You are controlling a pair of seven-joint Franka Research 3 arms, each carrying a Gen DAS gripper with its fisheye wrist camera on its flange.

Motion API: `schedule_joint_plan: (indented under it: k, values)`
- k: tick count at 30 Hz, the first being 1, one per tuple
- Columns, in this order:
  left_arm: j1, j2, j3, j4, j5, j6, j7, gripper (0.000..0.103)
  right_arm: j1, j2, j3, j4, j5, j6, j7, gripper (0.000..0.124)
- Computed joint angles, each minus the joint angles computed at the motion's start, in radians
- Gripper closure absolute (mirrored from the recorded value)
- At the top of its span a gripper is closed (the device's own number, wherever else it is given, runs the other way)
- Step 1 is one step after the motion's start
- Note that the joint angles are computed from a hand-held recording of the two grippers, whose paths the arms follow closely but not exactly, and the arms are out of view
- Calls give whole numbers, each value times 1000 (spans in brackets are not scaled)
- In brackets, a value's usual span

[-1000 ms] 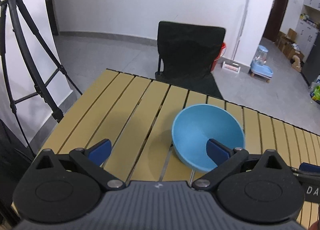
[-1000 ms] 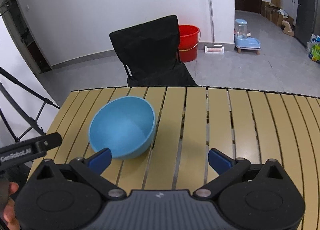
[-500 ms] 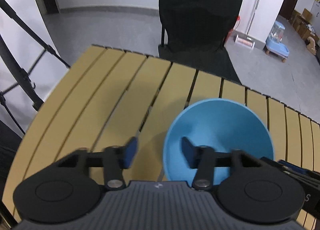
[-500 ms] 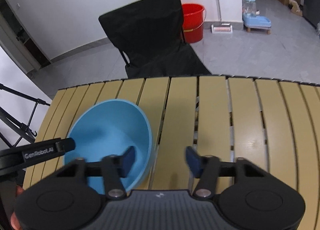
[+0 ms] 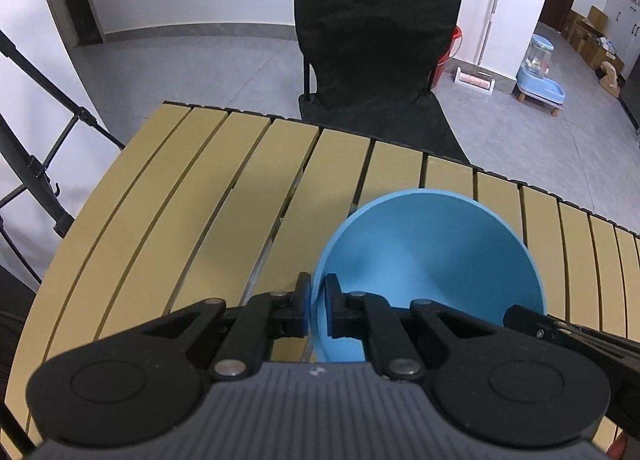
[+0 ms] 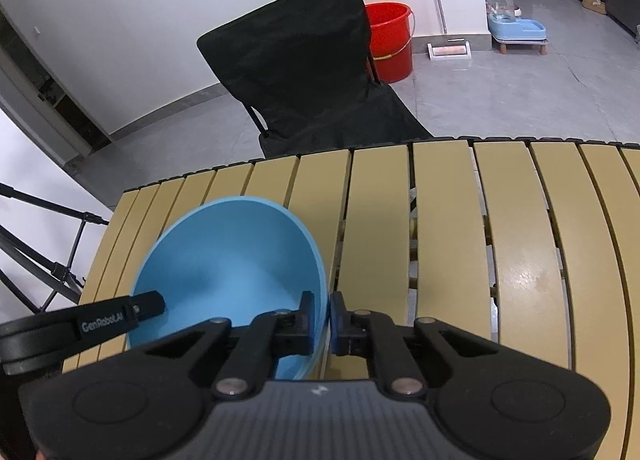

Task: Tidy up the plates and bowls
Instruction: 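Close both grippers on the rim of the last blue bowl, then lift the last bowl with both grippers and carry it over the bowl stack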

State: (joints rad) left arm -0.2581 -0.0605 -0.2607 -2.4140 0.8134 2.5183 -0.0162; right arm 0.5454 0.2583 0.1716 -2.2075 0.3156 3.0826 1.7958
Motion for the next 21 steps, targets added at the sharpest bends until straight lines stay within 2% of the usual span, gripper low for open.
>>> schedule_joint_plan:
  k: [6, 9, 13, 15, 21]
  values:
    - [-12, -46, -15, -13, -39, -22, 10, 95, 11, -58, -13, -44, -4, -7, 36, 117]
    - [-24, -85, -31, -21, -53, -51, 15, 95, 39, -104, -42, -79, -54, -10, 94, 117]
    - [-39, -142, -52, -37, -91, -78, 14, 95, 35, -175, -38, -134, -92, -9, 150, 117]
    - [-50, -169, -66, -42, -104, -98, 18, 95, 40, -219, -48, -169, -171, -10, 234, 117]
    - [-87, -257, -104, -55, -157, -160, 25, 95, -33, -359, 25, -269, -273, -23, 353, 117]
